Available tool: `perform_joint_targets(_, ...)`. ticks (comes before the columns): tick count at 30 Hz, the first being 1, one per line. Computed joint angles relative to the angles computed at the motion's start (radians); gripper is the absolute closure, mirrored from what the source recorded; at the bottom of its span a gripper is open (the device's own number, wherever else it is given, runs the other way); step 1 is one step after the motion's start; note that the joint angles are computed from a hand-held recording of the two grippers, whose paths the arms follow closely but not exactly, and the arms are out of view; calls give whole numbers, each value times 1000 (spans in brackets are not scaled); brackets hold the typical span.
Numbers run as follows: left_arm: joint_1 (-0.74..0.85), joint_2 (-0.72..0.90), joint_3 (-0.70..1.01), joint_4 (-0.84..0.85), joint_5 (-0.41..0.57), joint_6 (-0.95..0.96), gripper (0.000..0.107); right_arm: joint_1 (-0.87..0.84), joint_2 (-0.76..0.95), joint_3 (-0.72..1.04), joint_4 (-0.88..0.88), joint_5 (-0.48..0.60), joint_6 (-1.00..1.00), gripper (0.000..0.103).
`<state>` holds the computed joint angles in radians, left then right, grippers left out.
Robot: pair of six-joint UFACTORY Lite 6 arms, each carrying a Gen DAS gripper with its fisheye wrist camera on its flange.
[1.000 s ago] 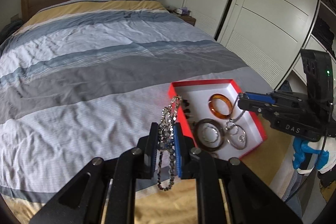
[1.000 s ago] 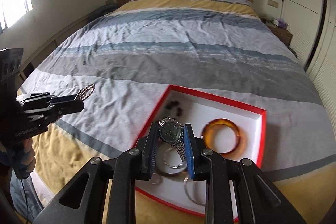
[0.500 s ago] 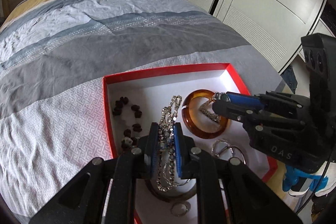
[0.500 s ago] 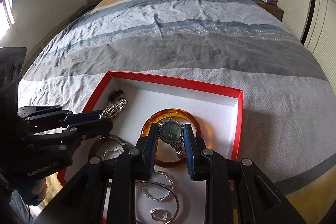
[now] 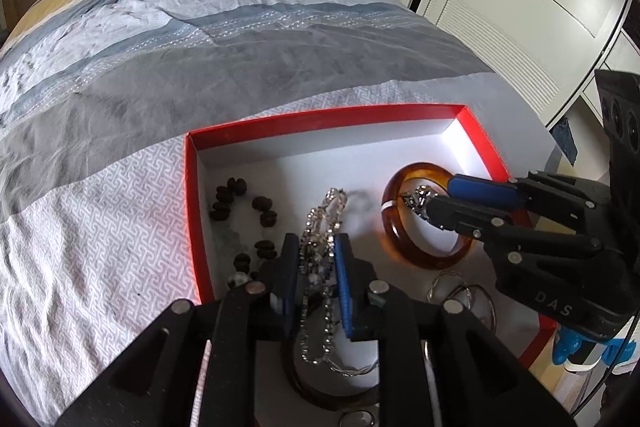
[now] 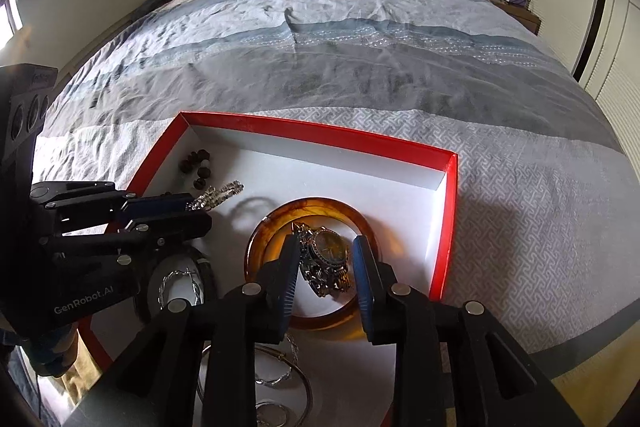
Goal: Organize jewelry
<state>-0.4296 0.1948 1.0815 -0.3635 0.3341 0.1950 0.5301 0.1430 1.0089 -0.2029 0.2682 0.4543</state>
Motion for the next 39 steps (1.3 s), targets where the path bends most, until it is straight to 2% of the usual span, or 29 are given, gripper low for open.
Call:
perform_joint_targets(3, -2, -3, 9, -23, 19, 15, 79, 9, -43, -19, -33, 22, 41, 73)
perform_joint_targets(8, 1, -99, -32, 2, 59, -25, 78, 39, -162, -57, -106, 86, 136, 71)
perform_joint_targets(11, 15, -242, -95, 48, 100, -90, 78, 91, -253, -74, -180, 156, 243, 68)
perform_joint_targets(14, 33, -430, -167, 142, 170, -207, 67, 183, -338, -82, -238, 236, 373, 64)
perform_joint_targets(16, 48, -585, -225, 212, 223, -277, 66, 272, -379, -73, -285, 307, 469, 63)
perform_joint_targets(21, 87, -928, -296, 379, 447, -432, 64, 585, -418, -7, -430, 510, 768, 55)
perform_joint_targets(24, 139, -1116, -313, 382, 611, -410, 64, 799, -389, 60, -524, 648, 976, 49)
perform_joint_targets(30, 119, -1431, -305, 479, 945, -477, 64, 1159, -270, 208, -625, 929, 1307, 40)
perform_joint_targets(33, 160, -1529, -276, 503, 1084, -451, 64, 1277, -205, 281, -628, 1043, 1386, 39)
perform_joint_targets(35, 182, -1580, -242, 531, 1162, -438, 64, 1340, -164, 330, -626, 1105, 1422, 33)
perform_joint_targets(37, 210, -1619, -200, 543, 1224, -408, 64, 1389, -130, 367, -630, 1162, 1452, 22)
perform_joint_targets(39, 225, -1638, -159, 549, 1272, -394, 64, 1433, -90, 414, -627, 1208, 1470, 22)
